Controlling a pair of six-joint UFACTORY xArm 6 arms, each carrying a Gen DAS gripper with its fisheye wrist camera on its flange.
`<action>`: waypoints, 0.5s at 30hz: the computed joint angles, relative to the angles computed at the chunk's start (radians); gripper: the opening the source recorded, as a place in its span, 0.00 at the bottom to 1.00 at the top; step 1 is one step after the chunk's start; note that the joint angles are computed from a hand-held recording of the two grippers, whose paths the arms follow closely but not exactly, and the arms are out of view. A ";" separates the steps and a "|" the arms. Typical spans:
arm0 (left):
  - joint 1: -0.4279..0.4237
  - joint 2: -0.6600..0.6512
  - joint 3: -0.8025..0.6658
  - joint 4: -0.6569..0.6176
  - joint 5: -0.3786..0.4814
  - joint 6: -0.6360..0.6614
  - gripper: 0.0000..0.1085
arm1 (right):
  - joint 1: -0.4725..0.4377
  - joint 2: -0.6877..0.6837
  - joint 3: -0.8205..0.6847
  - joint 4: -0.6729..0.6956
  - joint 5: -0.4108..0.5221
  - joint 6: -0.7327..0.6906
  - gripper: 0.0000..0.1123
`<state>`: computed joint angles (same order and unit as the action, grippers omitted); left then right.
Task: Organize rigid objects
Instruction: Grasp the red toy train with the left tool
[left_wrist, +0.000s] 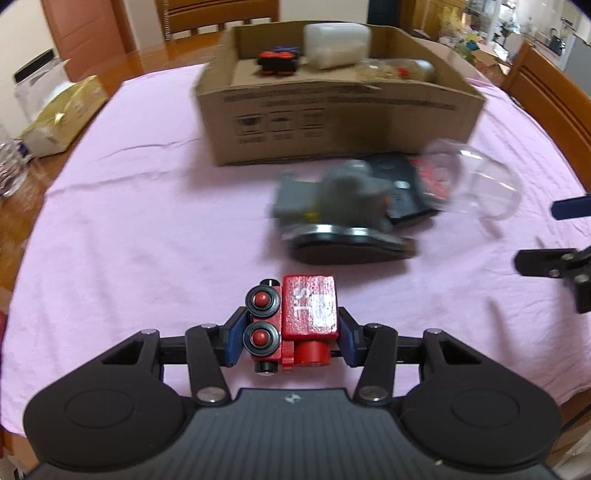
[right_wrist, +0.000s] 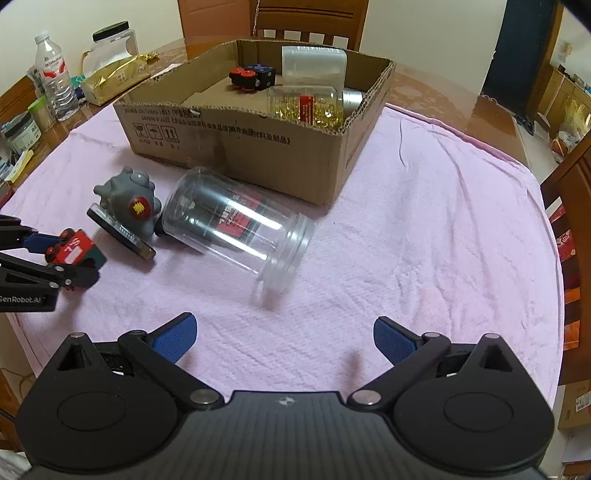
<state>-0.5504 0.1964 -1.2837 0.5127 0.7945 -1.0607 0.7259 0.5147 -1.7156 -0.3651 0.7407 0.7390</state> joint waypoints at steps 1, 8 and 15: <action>0.008 -0.006 0.008 0.006 0.002 0.000 0.45 | 0.002 0.006 -0.010 -0.001 0.003 0.005 0.92; 0.064 -0.054 0.071 0.030 -0.017 0.030 0.46 | 0.025 0.095 -0.161 -0.005 0.085 0.058 0.92; 0.082 -0.077 0.108 0.045 -0.085 0.095 0.81 | 0.047 0.139 -0.300 -0.092 0.157 0.208 0.92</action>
